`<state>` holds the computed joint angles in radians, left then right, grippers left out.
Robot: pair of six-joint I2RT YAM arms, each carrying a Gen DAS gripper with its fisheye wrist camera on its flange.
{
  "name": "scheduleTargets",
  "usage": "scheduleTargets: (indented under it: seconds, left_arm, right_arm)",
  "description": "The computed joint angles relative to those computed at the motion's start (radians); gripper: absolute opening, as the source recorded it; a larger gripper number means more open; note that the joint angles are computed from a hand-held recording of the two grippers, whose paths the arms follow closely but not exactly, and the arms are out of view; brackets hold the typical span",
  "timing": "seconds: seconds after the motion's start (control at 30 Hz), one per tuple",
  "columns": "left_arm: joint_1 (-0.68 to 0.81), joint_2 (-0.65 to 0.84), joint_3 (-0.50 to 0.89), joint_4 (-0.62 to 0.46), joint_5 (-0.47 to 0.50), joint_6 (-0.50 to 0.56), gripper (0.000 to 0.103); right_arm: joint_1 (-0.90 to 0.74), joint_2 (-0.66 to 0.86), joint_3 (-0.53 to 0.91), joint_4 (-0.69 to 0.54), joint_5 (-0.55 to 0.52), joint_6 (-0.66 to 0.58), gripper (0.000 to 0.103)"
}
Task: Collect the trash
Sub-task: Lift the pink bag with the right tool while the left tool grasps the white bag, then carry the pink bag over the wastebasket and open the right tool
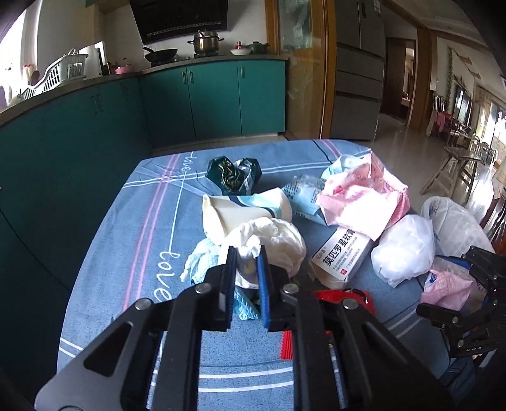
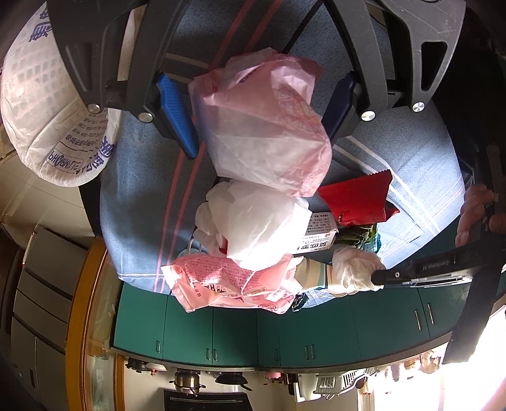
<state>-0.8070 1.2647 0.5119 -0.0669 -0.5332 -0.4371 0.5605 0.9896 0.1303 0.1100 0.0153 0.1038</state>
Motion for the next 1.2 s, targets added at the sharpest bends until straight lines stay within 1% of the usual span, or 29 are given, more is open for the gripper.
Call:
scheduleTargets:
  seconds: [0.1, 0.17, 0.23, 0.37, 0.47, 0.63, 0.83, 0.9, 0.93, 1.1, 1.2]
  left_arm:
    - [-0.006, -0.001, -0.002, 0.005, -0.009, 0.004, 0.014]
    - [-0.011, 0.008, 0.002, 0.005, -0.012, 0.005, 0.014]
    - [-0.018, 0.019, 0.005, 0.003, -0.018, 0.002, 0.014]
    - [-0.022, 0.015, 0.002, 0.001, -0.026, -0.001, 0.014]
    - [-0.020, -0.013, -0.012, 0.008, -0.032, -0.003, 0.014]
    - [-0.041, -0.096, -0.056, 0.060, -0.075, 0.006, 0.014]
    - [-0.048, -0.147, -0.073, 0.067, -0.114, -0.005, 0.014]
    - [-0.045, -0.175, -0.085, 0.069, -0.111, -0.008, 0.013]
    - [-0.046, -0.193, -0.091, 0.067, -0.113, -0.009, 0.013]
    - [-0.050, -0.279, -0.120, 0.065, -0.125, -0.010, 0.013]
    - [-0.050, -0.310, -0.129, 0.060, -0.116, -0.019, 0.013]
  right_arm:
    - [0.000, -0.003, -0.001, 0.000, -0.006, -0.003, 0.074]
    - [0.007, -0.008, -0.005, 0.007, 0.000, 0.001, 0.068]
    - [0.005, -0.019, -0.007, 0.003, -0.012, 0.001, 0.066]
    - [0.019, -0.029, -0.006, -0.003, -0.004, 0.011, 0.063]
    - [0.009, -0.061, -0.011, -0.014, -0.022, 0.009, 0.062]
    - [-0.002, -0.158, -0.027, -0.052, -0.058, 0.011, 0.062]
    - [0.004, -0.229, -0.037, -0.089, -0.053, 0.011, 0.062]
    - [-0.021, -0.284, -0.039, -0.130, -0.070, 0.001, 0.062]
    - [-0.051, -0.355, -0.041, -0.178, -0.107, -0.007, 0.061]
    - [-0.137, -0.665, -0.035, -0.392, -0.207, -0.025, 0.061]
    - [-0.217, -0.752, -0.025, -0.460, -0.256, -0.040, 0.061]
